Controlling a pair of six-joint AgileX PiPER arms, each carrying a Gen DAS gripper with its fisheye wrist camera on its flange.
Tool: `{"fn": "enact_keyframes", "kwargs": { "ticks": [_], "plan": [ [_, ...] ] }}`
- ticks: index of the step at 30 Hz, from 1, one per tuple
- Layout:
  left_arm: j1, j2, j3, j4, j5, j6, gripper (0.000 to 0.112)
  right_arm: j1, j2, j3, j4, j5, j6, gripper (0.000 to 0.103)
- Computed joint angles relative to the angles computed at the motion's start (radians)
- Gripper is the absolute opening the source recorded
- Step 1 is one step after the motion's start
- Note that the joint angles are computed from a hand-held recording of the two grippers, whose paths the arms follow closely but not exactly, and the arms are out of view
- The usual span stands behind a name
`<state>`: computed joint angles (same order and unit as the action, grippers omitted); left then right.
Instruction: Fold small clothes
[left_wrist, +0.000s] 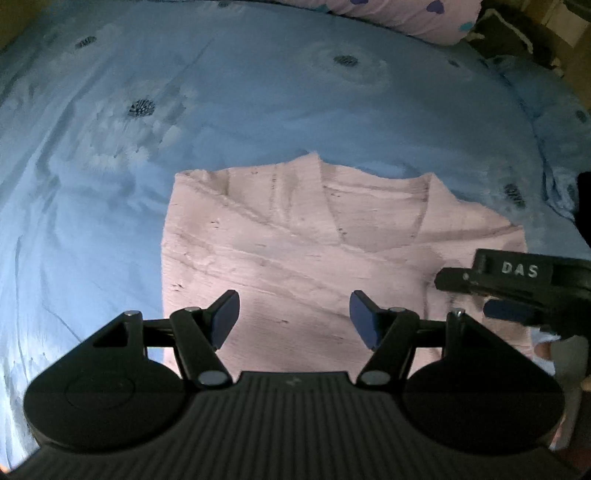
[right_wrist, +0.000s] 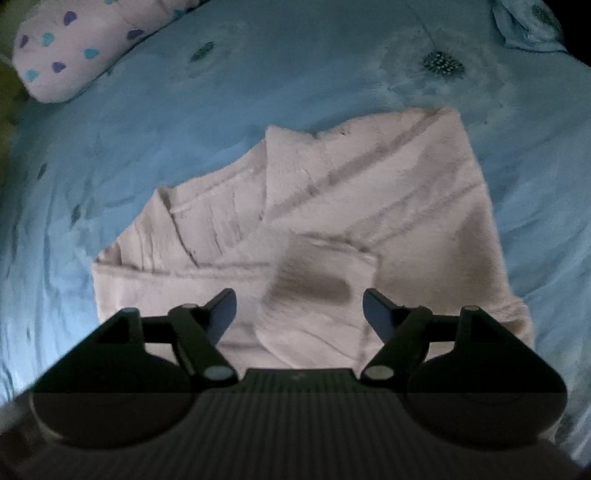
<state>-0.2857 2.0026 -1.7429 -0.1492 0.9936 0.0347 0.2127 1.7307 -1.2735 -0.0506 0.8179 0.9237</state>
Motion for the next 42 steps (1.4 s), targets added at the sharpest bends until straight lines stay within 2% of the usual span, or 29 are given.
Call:
{"fn": "enact_keyframes", "kwargs": {
  "ticks": [4,7,12,14,19,23,27,33,35,38,42],
  "plan": [
    [0.041,0.052,-0.044,-0.035,0.023,0.055,0.071,0.042,0.122,-0.137,-0.058,0.110,-0.027,0.078],
    [0.062,0.083,-0.074,-0.062,0.036,0.099,0.071,0.048,0.168,-0.172,-0.094,0.163,-0.040,0.078],
    [0.084,0.126,-0.115,-0.088,0.052,0.153,0.071,0.024,0.158,-0.117,-0.082,0.138,-0.032,0.075],
    [0.087,0.145,-0.139,-0.095,0.064,0.158,0.071,0.014,0.142,-0.087,-0.083,0.127,-0.029,0.068],
    [0.083,0.193,-0.213,-0.116,0.090,0.172,0.071,-0.008,0.099,-0.058,-0.085,0.126,-0.056,0.031],
    [0.072,0.207,-0.239,-0.129,0.084,0.191,0.071,-0.027,0.028,-0.023,-0.067,0.108,-0.079,0.025],
    [0.063,0.195,-0.234,-0.119,0.060,0.171,0.071,-0.048,-0.065,0.025,-0.047,0.039,-0.125,0.024],
    [0.034,0.110,-0.136,-0.049,-0.040,0.063,0.071,-0.112,-0.226,0.097,-0.005,-0.062,-0.248,0.023],
    [0.016,0.062,-0.065,-0.010,-0.103,0.024,0.071,-0.153,-0.286,0.137,0.045,-0.123,-0.345,0.023],
    [-0.001,0.015,0.042,0.006,-0.209,-0.014,0.071,-0.208,-0.378,0.254,0.138,-0.287,-0.544,0.023],
    [-0.008,0.042,0.146,0.000,-0.351,-0.015,0.071,-0.283,-0.342,0.381,0.258,-0.392,-0.739,0.023]
  ]
}}
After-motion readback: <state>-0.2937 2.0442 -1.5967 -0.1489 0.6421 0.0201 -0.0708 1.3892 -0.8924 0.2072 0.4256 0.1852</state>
